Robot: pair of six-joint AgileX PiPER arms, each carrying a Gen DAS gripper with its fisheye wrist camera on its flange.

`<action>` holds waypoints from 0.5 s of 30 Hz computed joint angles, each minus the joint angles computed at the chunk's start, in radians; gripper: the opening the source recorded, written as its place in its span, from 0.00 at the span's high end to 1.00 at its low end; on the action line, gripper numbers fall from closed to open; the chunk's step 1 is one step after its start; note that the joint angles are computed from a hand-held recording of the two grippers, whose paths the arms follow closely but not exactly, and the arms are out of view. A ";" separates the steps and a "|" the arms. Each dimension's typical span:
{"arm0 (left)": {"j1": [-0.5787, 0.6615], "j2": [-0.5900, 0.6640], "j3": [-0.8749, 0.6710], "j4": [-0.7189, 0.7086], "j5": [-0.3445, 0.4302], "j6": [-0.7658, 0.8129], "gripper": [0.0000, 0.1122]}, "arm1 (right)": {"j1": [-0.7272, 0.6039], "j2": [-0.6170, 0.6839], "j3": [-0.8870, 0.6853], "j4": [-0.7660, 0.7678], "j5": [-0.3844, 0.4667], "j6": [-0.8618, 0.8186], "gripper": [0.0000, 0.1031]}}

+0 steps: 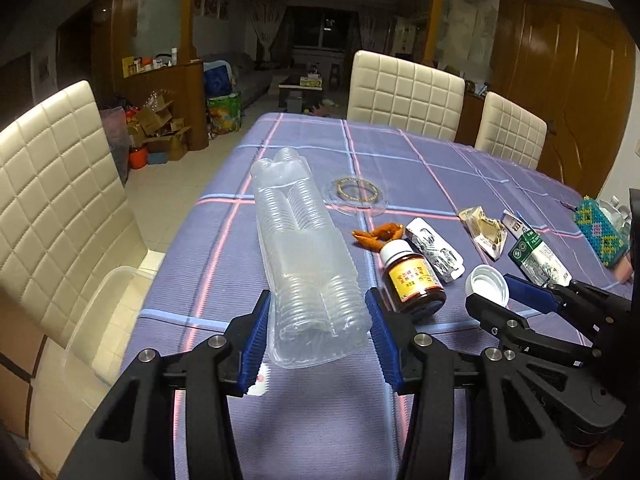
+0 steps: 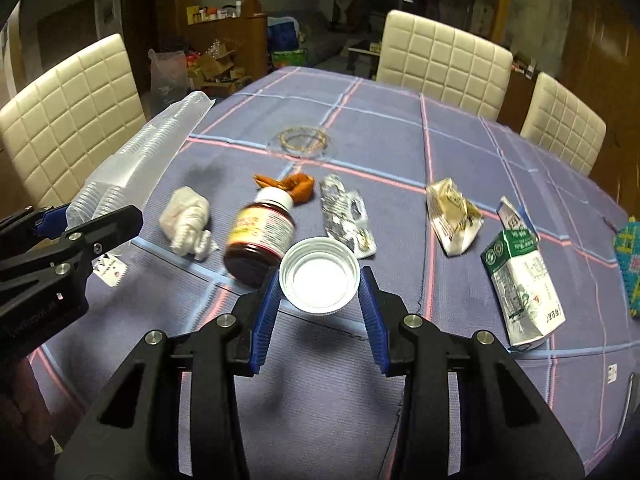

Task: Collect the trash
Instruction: 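Carry the cup stack and cap to the bin and release both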

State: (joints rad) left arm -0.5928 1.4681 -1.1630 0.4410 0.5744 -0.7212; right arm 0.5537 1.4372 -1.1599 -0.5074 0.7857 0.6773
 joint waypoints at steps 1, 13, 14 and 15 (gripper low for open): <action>0.005 -0.008 0.008 0.000 -0.004 0.000 0.59 | 0.014 0.003 -0.008 -0.010 0.007 0.007 0.60; 0.159 -0.113 0.123 -0.066 -0.060 0.079 0.59 | 0.172 0.123 -0.168 -0.108 0.091 0.058 0.60; 0.180 -0.120 0.132 -0.083 -0.066 0.100 0.59 | 0.182 0.134 -0.181 -0.110 0.096 0.057 0.60; 0.194 -0.125 0.139 -0.097 -0.071 0.116 0.59 | 0.194 0.153 -0.205 -0.110 0.101 0.053 0.60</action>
